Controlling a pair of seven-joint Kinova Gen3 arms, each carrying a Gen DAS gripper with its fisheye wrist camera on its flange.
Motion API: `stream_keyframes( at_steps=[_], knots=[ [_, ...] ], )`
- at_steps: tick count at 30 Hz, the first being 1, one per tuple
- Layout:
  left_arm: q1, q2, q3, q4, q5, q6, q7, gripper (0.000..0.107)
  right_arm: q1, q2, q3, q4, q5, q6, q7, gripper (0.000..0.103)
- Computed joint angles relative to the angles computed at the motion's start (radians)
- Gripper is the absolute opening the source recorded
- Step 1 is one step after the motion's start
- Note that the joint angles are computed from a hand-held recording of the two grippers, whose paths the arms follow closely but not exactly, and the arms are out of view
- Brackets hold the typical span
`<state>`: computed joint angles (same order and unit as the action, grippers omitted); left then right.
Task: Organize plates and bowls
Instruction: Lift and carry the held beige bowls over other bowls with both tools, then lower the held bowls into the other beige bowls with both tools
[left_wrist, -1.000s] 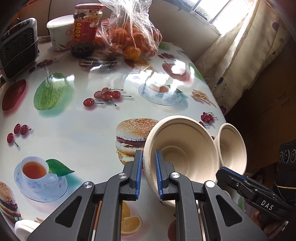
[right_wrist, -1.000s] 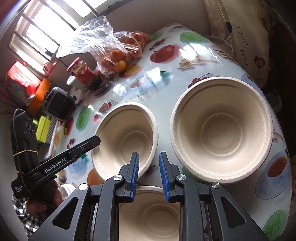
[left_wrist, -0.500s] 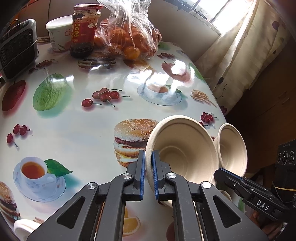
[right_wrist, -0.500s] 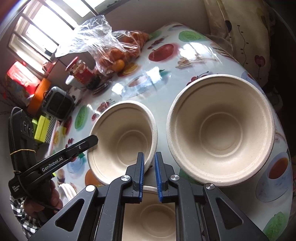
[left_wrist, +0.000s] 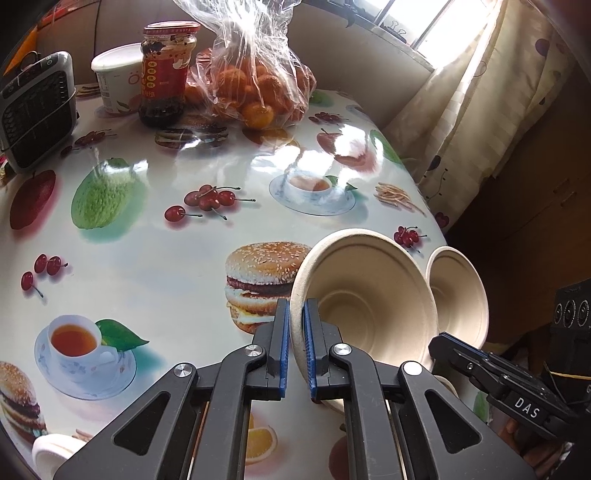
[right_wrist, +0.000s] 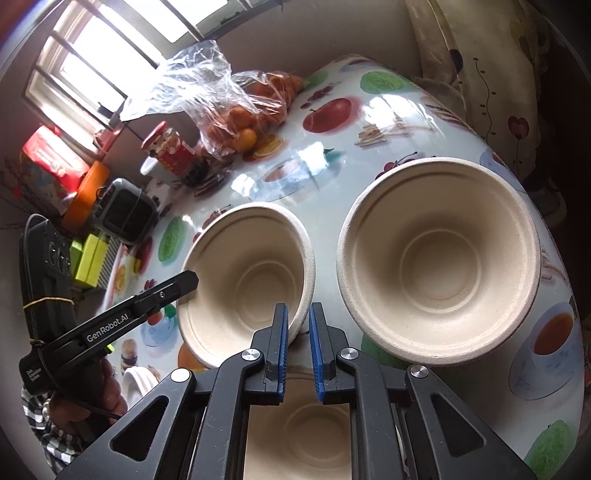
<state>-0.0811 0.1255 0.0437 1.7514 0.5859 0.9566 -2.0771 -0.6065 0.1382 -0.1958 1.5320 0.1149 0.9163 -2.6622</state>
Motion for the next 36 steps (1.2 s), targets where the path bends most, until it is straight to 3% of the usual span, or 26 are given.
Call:
stream_keyframes(
  at_steps=[16, 36],
  knots=[
    [0.003, -0.086, -0.025, 0.03, 0.051, 0.035, -0.053, 0.008, -0.026, -0.084, -0.037, 0.021, 0.102, 0.014, -0.095, 0.012],
    [0.052, -0.193, -0.057, 0.12, 0.073, 0.076, -0.097, 0.008, -0.044, -0.191, -0.137, 0.086, 0.213, 0.092, -0.26, 0.012]
  ],
)
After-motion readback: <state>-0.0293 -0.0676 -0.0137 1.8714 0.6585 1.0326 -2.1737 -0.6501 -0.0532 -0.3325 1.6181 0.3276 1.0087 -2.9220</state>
